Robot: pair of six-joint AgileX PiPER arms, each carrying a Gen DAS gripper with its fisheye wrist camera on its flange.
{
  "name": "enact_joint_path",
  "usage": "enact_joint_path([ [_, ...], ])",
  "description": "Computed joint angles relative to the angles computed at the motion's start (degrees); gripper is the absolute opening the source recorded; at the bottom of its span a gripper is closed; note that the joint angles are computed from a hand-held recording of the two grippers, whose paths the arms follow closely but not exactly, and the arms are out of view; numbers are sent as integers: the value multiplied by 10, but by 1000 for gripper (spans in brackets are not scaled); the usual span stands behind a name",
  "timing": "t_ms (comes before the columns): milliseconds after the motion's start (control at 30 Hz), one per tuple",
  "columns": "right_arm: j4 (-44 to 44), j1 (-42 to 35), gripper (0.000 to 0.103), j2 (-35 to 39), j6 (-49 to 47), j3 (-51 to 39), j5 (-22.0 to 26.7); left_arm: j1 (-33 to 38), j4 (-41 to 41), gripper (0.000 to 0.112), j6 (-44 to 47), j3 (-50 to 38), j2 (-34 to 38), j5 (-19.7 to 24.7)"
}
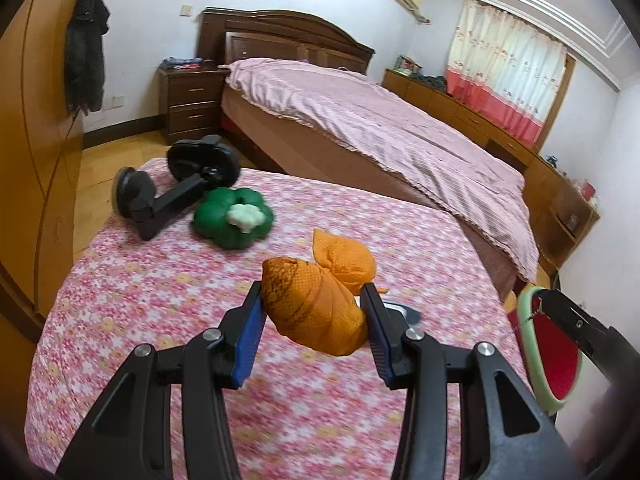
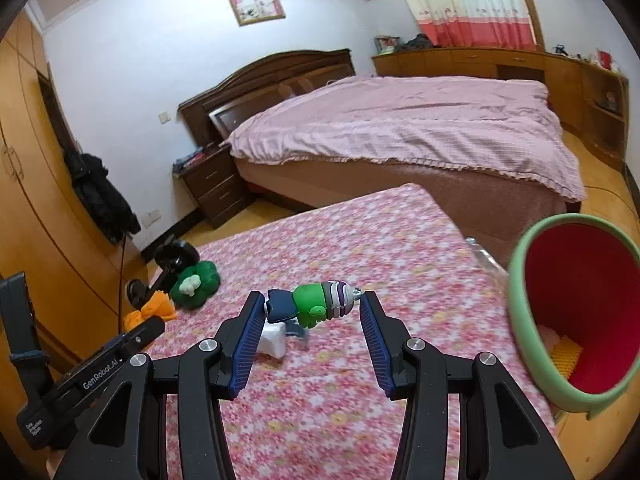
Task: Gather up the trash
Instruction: 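Carry the mesh bag and green keychain over the red bucket with both tools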
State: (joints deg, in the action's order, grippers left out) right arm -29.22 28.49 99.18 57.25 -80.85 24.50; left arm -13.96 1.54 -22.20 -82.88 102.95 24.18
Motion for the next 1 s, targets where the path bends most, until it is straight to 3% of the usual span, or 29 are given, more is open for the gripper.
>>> enact_joint_path([
  [467, -67, -38, 50, -120, 90, 136, -25, -85, 42, 48, -31, -22, -15, 27],
  [1000, -72, -128, 50, -220, 109, 253, -66, -185, 86, 48, -49, -147, 58, 95],
])
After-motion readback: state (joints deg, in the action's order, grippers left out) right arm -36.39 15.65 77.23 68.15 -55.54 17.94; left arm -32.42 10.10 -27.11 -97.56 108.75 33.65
